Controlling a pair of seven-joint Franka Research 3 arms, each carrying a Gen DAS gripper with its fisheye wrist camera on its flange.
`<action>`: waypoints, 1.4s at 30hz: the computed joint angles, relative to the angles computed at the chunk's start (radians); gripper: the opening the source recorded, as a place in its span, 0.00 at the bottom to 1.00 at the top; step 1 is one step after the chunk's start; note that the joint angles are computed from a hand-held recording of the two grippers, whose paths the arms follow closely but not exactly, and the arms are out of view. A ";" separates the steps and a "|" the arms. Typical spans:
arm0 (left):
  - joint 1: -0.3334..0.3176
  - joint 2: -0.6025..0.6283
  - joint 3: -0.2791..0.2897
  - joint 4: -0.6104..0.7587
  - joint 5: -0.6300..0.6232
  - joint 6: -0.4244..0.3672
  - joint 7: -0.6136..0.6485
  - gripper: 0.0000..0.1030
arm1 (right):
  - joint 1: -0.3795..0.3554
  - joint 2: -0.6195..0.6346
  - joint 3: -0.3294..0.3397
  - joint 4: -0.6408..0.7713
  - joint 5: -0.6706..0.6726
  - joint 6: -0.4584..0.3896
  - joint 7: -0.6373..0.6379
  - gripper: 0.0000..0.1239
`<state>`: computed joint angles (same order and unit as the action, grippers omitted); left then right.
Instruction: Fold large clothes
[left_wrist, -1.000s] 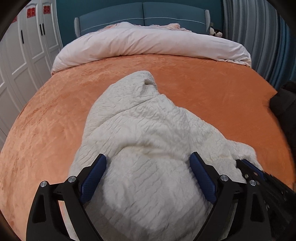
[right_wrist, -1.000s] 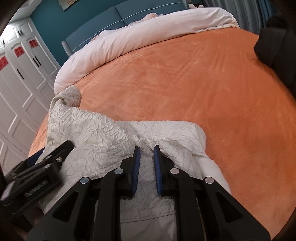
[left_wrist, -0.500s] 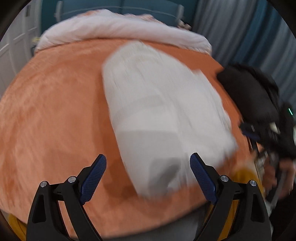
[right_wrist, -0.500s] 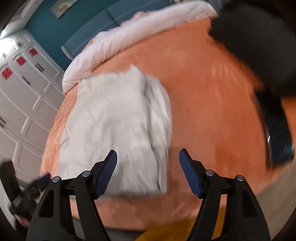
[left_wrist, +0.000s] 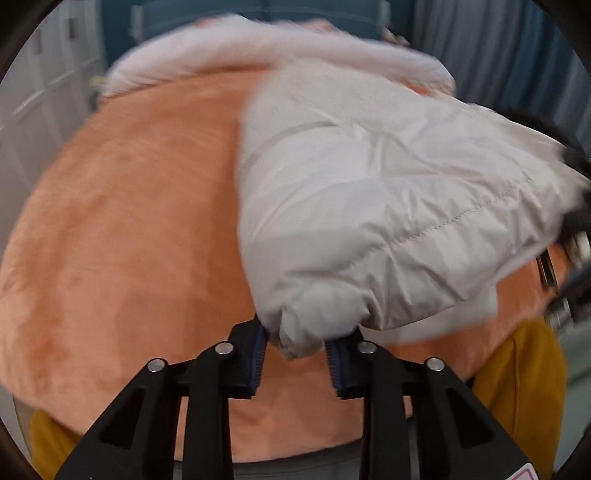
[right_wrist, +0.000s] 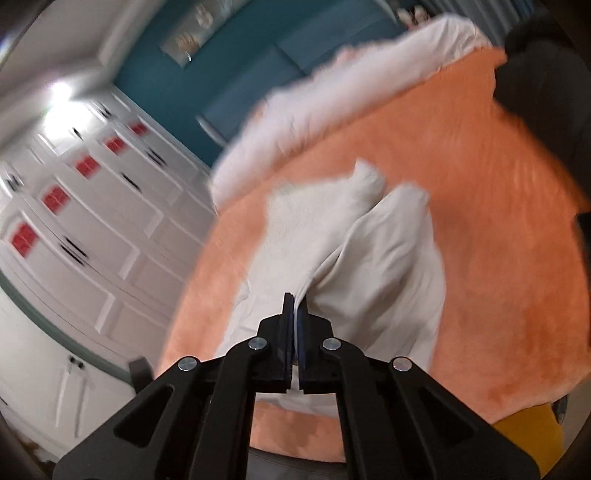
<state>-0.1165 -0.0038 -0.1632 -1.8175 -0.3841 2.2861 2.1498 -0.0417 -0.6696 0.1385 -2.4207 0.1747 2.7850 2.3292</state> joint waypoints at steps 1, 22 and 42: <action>0.006 0.009 0.006 0.014 0.003 -0.010 -0.009 0.21 | 0.011 -0.016 -0.011 -0.021 0.014 -0.010 0.002 0.00; 0.085 -0.015 0.049 0.056 -0.137 -0.153 0.114 0.54 | 0.008 0.076 0.034 0.025 -0.130 -0.190 0.135 0.48; 0.036 0.186 -0.047 0.274 0.008 -0.122 -0.061 0.65 | 0.084 0.211 0.034 0.024 -0.159 -0.217 0.227 0.03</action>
<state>-0.0803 0.1822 -0.2101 -1.5436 -0.3765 2.1637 2.0887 0.0427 -0.4587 0.1725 -2.3971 0.0161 2.5682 2.5562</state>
